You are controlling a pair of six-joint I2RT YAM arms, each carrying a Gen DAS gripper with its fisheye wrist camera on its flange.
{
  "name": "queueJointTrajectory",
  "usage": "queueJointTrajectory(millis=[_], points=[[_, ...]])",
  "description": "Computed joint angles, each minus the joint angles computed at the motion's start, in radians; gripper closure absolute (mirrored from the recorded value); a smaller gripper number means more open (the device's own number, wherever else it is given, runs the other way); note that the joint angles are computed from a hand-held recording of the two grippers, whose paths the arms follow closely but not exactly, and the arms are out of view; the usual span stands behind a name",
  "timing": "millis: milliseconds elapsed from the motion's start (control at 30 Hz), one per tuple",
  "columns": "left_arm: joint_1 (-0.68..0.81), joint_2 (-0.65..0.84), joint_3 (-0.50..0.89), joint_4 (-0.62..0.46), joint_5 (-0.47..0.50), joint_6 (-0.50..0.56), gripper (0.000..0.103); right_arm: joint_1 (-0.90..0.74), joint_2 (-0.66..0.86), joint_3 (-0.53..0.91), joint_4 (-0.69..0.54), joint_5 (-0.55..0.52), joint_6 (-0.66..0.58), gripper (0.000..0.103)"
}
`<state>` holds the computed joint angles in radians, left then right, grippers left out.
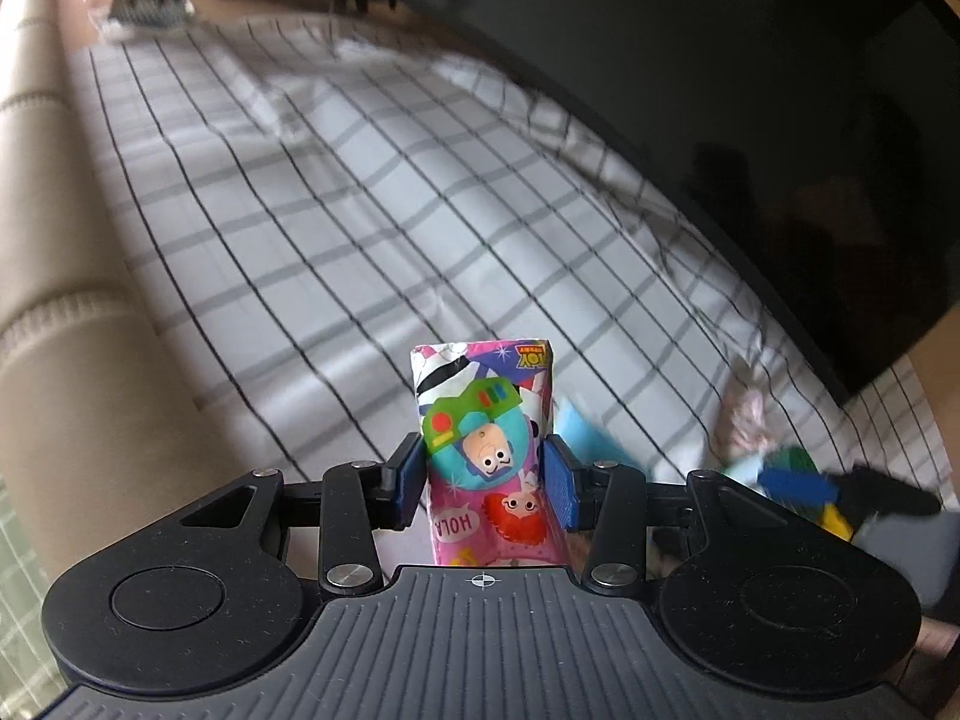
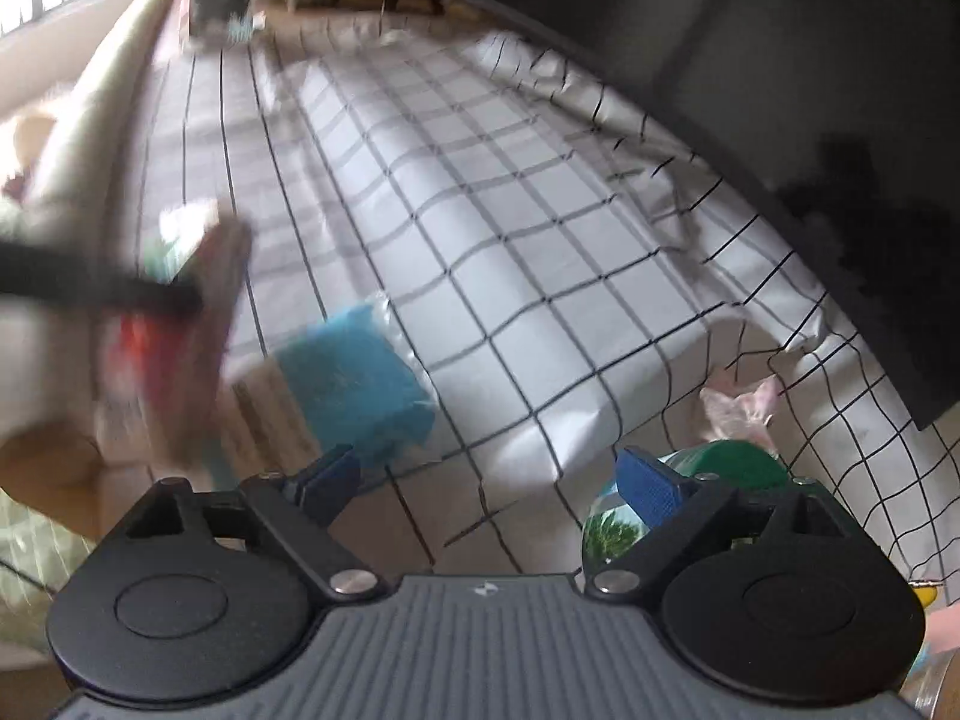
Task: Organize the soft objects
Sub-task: 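Grasp the blue wet-wipes pack with the right tool while the left holds the tissue pack, then carry both packs over the pink box and open both tools to drop them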
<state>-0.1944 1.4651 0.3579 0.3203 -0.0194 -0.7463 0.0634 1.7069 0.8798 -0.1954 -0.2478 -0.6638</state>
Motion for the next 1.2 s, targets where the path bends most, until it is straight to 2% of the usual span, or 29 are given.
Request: queueJointTrajectory(millis=[100,167,300,367,400,433,500,533,600,733,867,967,1200], points=[[-0.018,-0.035,-0.052,0.035,0.025,-0.050,0.057,-0.020,-0.014,0.035,-0.077,-0.060,0.040,0.010],[-0.020,-0.089,-0.080,0.024,0.003,-0.069,0.057,-0.028,0.015,0.085,-0.144,-0.118,0.095,0.009],[-0.024,-0.204,-0.053,-0.139,-0.141,-0.038,0.059,0.038,0.096,0.164,-0.240,-0.139,0.229,0.010],[-0.013,-0.226,-0.031,-0.200,-0.182,-0.021,0.059,0.076,0.147,0.179,-0.225,-0.137,0.279,0.010],[0.002,-0.230,-0.023,-0.217,-0.178,-0.014,0.060,0.098,0.173,0.185,-0.212,-0.120,0.296,0.012],[0.013,-0.231,-0.013,-0.233,-0.171,-0.005,0.060,0.114,0.191,0.181,-0.195,-0.104,0.298,0.024],[0.031,-0.234,0.005,-0.265,-0.149,0.023,0.061,0.122,0.199,0.169,-0.183,-0.103,0.265,0.037],[0.039,-0.232,0.019,-0.282,-0.132,0.036,0.061,0.114,0.177,0.154,-0.179,-0.110,0.248,0.047],[0.027,-0.228,0.053,-0.318,-0.124,0.056,0.061,0.078,0.126,0.158,-0.232,-0.151,0.191,0.054],[-0.014,-0.210,0.166,-0.409,-0.110,0.099,0.061,-0.057,0.024,0.223,-0.381,-0.257,0.089,0.054],[-0.082,-0.103,0.379,-0.536,-0.106,0.162,0.061,-0.225,-0.014,0.348,-0.538,-0.358,-0.010,0.054],[-0.161,-0.008,0.559,-0.634,-0.115,0.193,0.061,-0.360,-0.010,0.452,-0.635,-0.412,-0.098,0.054],[-0.332,0.197,0.926,-0.761,-0.119,0.199,0.061,-0.662,0.110,0.761,-0.836,-0.506,-0.272,0.054]])
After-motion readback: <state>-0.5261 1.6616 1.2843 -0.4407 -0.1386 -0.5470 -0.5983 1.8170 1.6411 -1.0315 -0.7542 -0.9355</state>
